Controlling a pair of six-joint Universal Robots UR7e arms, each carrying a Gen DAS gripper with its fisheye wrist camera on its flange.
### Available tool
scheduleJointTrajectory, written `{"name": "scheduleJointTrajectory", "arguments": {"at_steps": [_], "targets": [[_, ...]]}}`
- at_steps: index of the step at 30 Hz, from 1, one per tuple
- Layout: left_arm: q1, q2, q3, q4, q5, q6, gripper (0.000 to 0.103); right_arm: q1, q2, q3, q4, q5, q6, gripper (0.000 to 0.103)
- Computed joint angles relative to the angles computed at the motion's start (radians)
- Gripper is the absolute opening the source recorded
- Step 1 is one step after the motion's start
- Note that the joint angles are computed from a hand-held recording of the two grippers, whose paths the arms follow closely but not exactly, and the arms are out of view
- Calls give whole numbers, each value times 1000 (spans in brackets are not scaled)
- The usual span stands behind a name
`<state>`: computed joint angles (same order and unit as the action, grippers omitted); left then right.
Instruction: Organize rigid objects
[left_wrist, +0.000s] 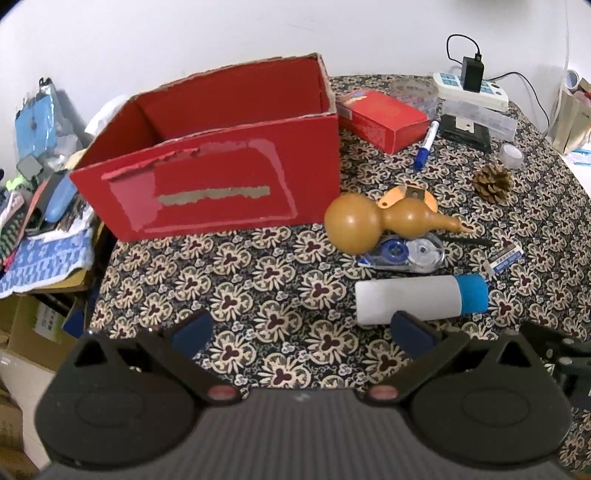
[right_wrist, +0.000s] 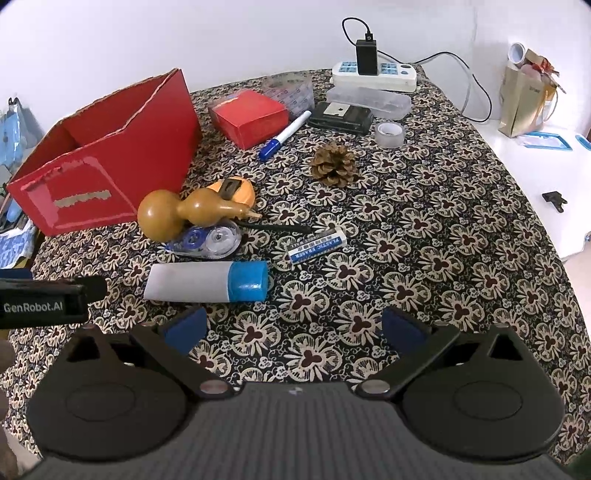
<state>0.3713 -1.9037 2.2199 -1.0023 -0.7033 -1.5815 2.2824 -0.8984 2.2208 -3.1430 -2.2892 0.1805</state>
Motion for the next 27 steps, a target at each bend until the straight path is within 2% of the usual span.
{"name": "scheduleJointTrajectory", "arguments": {"at_steps": [11,14,19,23,27], "targets": [[11,-54,41,-64,27,96,103,-8,31,-9,-36,-25,-3,89],[24,-103,65,-108,17,156,103,-21,26,2,-63,16,4,89],[42,-188,105,-197,-8,271,103,-22,55,-4,-113,16,-66,89],[71,-153,98,-224,-12,263,103,-42,51,-2,-129,67,-108,89],[98,-81,69,-224,-11,198,103,-62,58,-34,-101,90,-178,89]]}}
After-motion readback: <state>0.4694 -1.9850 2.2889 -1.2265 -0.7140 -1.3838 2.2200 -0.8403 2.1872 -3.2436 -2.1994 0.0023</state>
